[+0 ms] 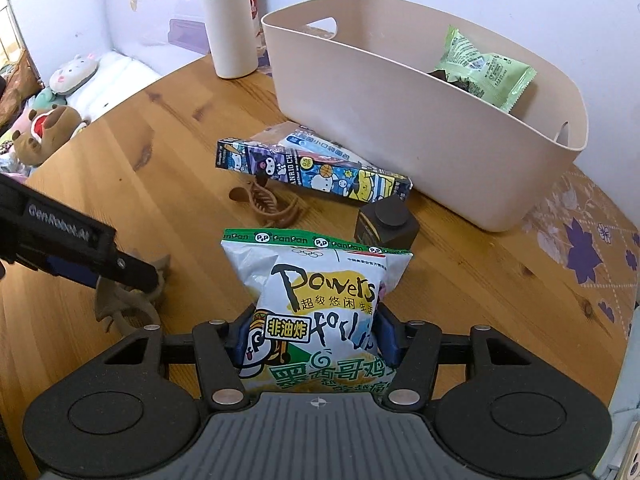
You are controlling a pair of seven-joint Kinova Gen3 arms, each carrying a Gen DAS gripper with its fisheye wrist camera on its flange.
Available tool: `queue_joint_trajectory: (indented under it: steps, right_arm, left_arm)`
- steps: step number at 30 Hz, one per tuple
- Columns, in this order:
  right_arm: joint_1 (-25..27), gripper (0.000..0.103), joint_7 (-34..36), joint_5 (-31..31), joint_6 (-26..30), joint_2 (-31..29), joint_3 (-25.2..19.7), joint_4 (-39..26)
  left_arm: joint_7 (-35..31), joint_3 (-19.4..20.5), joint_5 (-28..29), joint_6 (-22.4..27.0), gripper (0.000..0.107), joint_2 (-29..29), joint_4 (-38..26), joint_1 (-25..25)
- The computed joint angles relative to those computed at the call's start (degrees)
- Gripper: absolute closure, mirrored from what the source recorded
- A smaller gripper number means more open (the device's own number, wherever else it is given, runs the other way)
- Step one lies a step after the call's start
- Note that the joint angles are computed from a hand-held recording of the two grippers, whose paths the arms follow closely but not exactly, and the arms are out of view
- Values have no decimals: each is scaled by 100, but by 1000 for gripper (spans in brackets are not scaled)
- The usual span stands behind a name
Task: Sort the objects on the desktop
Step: 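Grasp the tan claw clip with left tool while right tool grasps Powers snack bag, then carry claw clip and snack bag over the basket and open both tools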
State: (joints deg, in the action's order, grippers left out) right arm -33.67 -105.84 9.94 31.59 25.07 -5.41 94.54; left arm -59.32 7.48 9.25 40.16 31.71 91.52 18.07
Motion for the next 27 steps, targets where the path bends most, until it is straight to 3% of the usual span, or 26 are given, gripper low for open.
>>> queue_joint_trajectory:
  steps: [3, 6, 10, 11, 13, 16, 27]
  right_arm:
    - [-34, 47, 16, 39, 129, 55, 23, -82]
    - [-55, 47, -22, 59, 211, 114, 48, -141]
    - [-53, 48, -99, 50, 187, 120, 56, -118]
    - [-53, 48, -120, 46, 173, 116, 57, -103]
    - [-41, 48, -139, 28, 172, 121, 46, -87]
    - [-51, 48, -200, 29, 138, 110, 64, -34]
    - [-156, 49, -978, 185, -597, -414, 268, 585]
  left_arm:
    - [-86, -1, -159, -71, 26, 56, -39, 154]
    - [10, -199, -760, 322, 20, 222, -423, 678]
    - [62, -331, -1367, 608, 18, 359, -683, 1134]
    - [-21, -314, -1465, 701, 23, 387, -733, 1158]
    - [-191, -364, -1670, 736, 55, 344, -744, 1289]
    - [-582, -22, -1448, 833, 56, 352, -798, 956]
    - [-916, -31, -1010, 509, 56, 26, -380, 781]
